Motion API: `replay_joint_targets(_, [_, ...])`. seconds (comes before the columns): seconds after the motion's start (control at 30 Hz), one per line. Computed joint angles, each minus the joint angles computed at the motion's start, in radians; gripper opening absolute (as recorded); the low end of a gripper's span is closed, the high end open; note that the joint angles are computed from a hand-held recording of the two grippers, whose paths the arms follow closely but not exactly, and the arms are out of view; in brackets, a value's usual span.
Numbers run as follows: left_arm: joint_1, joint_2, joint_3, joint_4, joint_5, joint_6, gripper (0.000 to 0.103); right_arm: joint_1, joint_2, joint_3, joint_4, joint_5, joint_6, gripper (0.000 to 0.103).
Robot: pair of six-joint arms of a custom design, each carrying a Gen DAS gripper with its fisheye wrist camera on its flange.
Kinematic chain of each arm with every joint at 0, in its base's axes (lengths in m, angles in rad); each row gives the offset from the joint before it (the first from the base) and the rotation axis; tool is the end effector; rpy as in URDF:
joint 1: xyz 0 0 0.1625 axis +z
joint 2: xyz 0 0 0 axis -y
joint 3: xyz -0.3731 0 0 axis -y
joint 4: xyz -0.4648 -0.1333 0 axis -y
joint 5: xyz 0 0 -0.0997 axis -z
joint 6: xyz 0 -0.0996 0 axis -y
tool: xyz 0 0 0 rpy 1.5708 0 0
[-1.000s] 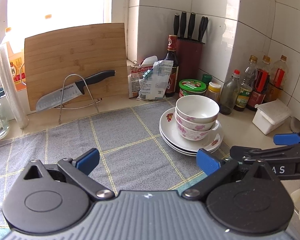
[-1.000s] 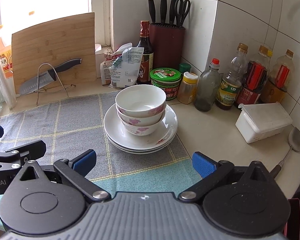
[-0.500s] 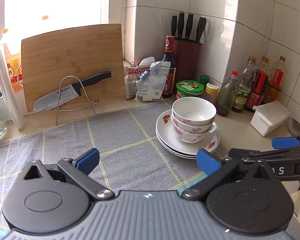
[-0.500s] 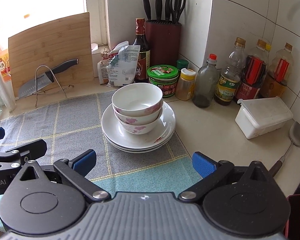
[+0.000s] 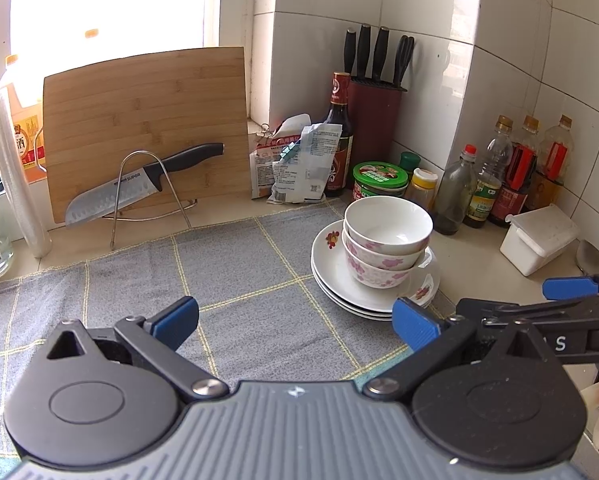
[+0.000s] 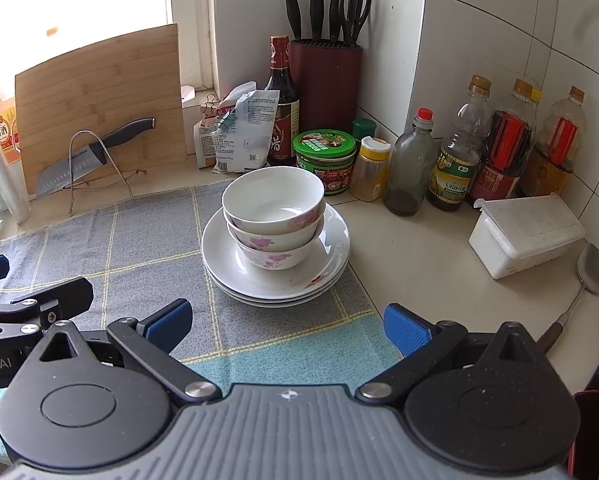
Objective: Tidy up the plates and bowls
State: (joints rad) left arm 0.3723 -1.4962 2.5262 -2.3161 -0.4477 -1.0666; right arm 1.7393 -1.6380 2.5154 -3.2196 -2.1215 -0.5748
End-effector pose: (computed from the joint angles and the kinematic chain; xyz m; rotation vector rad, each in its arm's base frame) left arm -0.2455 -0.3354 0.0667 0.3412 2.1711 -1.1138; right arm 0.1476 -0.3834 0.1859 0.6006 -2.2814 0.7985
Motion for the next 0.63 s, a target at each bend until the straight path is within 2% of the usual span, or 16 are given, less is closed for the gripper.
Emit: replay_joint_targets(0.63, [0.005,-0.003,0.002,-0.025,-0.008,0.023,0.102,0.005,0.011,-0.007,-0.002,-0.016,-0.002,0.103])
